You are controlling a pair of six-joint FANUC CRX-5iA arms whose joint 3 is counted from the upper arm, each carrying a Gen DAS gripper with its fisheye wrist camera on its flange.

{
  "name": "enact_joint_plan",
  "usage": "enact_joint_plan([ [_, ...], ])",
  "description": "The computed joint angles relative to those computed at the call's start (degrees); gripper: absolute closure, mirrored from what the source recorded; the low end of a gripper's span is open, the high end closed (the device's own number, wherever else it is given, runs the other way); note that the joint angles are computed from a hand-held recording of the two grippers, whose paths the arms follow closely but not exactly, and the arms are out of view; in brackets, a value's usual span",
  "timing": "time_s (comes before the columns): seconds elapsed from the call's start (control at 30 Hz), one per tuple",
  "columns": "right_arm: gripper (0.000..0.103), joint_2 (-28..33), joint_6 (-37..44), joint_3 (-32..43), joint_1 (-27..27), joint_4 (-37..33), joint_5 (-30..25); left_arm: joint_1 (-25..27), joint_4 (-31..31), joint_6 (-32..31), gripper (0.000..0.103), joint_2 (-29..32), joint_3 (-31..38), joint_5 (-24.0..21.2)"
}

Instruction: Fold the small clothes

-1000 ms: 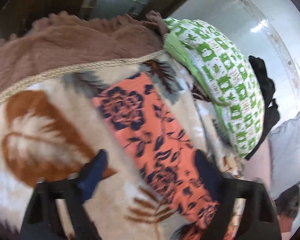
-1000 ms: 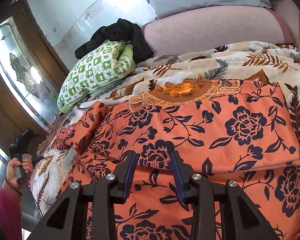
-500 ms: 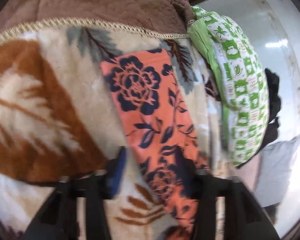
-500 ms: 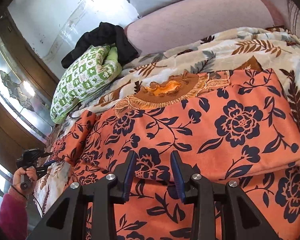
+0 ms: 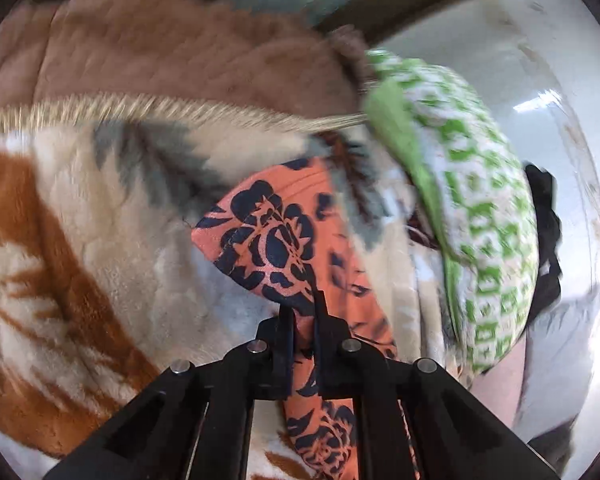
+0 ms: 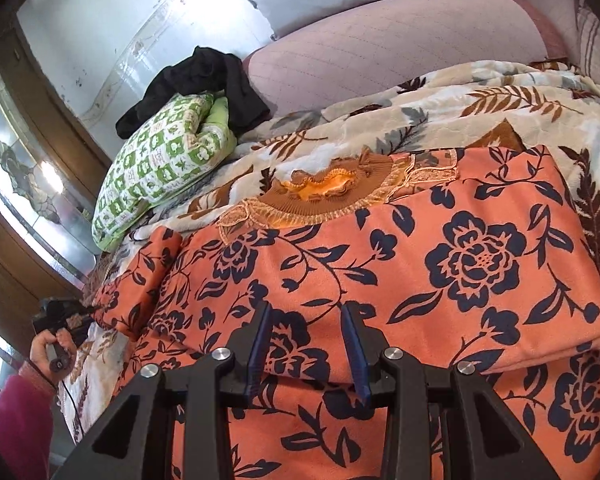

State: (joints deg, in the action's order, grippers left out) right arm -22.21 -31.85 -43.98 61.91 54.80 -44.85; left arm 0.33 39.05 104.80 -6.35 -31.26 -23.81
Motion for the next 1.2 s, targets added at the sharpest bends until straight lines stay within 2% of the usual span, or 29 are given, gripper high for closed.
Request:
enact_joint_plan([
  [0.03,0.064,-0.32,-0.54,-0.19,-0.07,0.11,-0.32,-0.68,-0.77,-0.68,0.096,-0.44,0.52,0.75],
  [0.13,0.064,-1.57,-2.59,-0.74,0.03,0.47,-2.27,-3.25,-7.21,0.76,0.096,-1.25,6.03,-2.30],
  [0.23,0.064,-3.83,-5.97,-1.89,0.16,1.51,-4.80,-8.72,-18.15,5.18,0.096,0.44,16.88,-8.90],
  [0.4,0.064,-9.15,-10.40,-3.01,1.80,1.60,-14.95,-21.28,-29.00,8.11,0.096,6.80,34.78,-18.95],
  [0.57,0.064,-17.89,-15.98,-6.17,3.79,2.49,-23.98,-34.27,-32.34,7.93,0.096,18.06,52.75,-27.30],
  [0.67,0.064,-22.80,-18.38,-7.80,6.08,2.89,-30.72,-40.23,-30.32,5.56,0.096,26.92,63.49,-33.67],
  [0.73,0.064,-25.82,-19.81,-8.73,7.79,3.19,-34.50,-42.80,-26.85,1.81,0.081,33.73,71.65,-40.61],
  [0.77,0.064,-27.54,-20.60,-9.39,8.66,3.49,-35.80,-44.30,-26.09,0.62,0.060,37.49,76.84,-46.36],
  [0.8,0.055,-29.18,-21.61,-10.01,9.55,3.80,-37.00,-45.49,-26.49,0.23,0.049,39.84,80.45,-50.08],
  [0.83,0.039,-30.73,-23.15,-10.75,10.78,4.41,-38.56,-46.50,-27.05,-0.25,0.049,41.04,82.58,-51.96],
  [0.87,0.035,-31.62,-24.64,-11.23,11.77,4.95,-39.73,-47.29,-27.77,-1.79,0.049,40.82,82.58,-52.55],
  [0.93,0.034,-32.52,-23.87,-11.34,11.48,5.11,-38.87,-47.59,-30.22,-3.01,0.049,38.64,80.26,-51.55],
  [1.0,0.034,-33.02,-21.63,-11.45,11.10,5.22,-37.25,-46.80,-32.81,-1.48,0.040,34.69,75.27,-48.05],
  [1.07,0.034,-34.17,-20.19,-12.83,8.30,6.22,-30.82,-44.45,-34.44,1.86,0.035,29.56,67.72,-43.89],
  [1.1,0.034,-34.92,-20.23,-13.86,5.87,6.81,-25.95,-43.29,-35.98,3.66,0.035,27.79,64.81,-42.65],
  [1.2,0.036,-34.37,-16.43,-15.64,-6.04,5.51,-6.15,-41.11,-41.82,10.26,0.035,23.73,57.79,-41.13],
])
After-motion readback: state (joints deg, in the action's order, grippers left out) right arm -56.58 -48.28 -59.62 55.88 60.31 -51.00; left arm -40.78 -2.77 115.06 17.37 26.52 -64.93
